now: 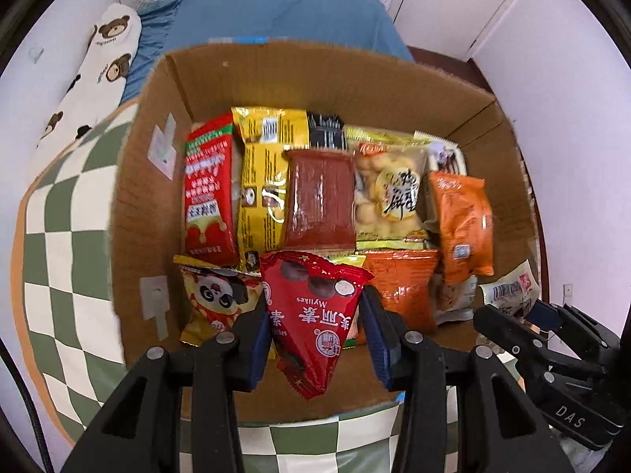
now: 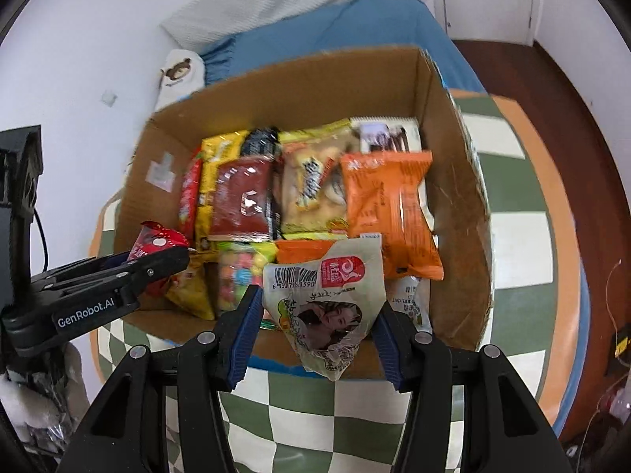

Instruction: Organize snacks

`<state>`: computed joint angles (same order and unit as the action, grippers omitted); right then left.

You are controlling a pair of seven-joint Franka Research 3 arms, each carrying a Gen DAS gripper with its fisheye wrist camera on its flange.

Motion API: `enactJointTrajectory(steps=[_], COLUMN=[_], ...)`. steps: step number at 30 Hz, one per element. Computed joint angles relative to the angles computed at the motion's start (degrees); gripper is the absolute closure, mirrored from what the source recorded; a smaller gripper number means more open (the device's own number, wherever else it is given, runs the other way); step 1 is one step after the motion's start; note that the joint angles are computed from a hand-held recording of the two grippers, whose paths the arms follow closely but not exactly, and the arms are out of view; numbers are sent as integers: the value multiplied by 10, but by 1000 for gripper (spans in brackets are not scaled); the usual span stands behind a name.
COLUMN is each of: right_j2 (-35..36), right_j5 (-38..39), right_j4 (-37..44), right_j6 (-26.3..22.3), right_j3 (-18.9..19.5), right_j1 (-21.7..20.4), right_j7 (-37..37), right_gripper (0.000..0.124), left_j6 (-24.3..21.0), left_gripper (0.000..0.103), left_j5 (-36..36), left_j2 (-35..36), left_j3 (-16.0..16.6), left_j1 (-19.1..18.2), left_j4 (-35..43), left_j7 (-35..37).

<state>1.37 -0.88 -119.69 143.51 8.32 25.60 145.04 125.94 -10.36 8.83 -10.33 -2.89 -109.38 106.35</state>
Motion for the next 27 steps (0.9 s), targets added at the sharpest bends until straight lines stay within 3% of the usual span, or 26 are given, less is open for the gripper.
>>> enactJointTrajectory(steps=[3, 4, 5, 6, 8, 13, 27], right_j2=[13, 16, 21, 23, 27, 36, 4], right_j5=[27, 25, 18, 7, -23, -76, -147], right_j4=[7, 10, 15, 19, 30, 54, 52], right_j6=[-26, -34, -46, -54, -80, -127, -152], right_j3=[-3, -4, -6, -8, -10, -13, -5], right_j1=[-3, -3, -3, -2, 1, 8, 14], right_j7=[-5, -1, 6, 13, 32, 53, 105], right_gripper=[60, 45, 29, 27, 27, 24, 24], left_j6=[-13, -9, 0, 9, 30, 48, 82], left_gripper=[62, 57, 48, 42, 12, 1, 1], left_j5=[16, 16, 16, 20, 45, 73, 53], left_j2=[12, 13, 13, 13, 12, 11, -40], left_j3=[1, 1, 2, 2, 3, 2, 3], left_j1=[-3, -3, -2, -2, -7, -9, -6], left_j4=[4, 3, -1, -5, -13, -21, -61], left_j7=[-21, -27, -33, -39, -55, -70, -58])
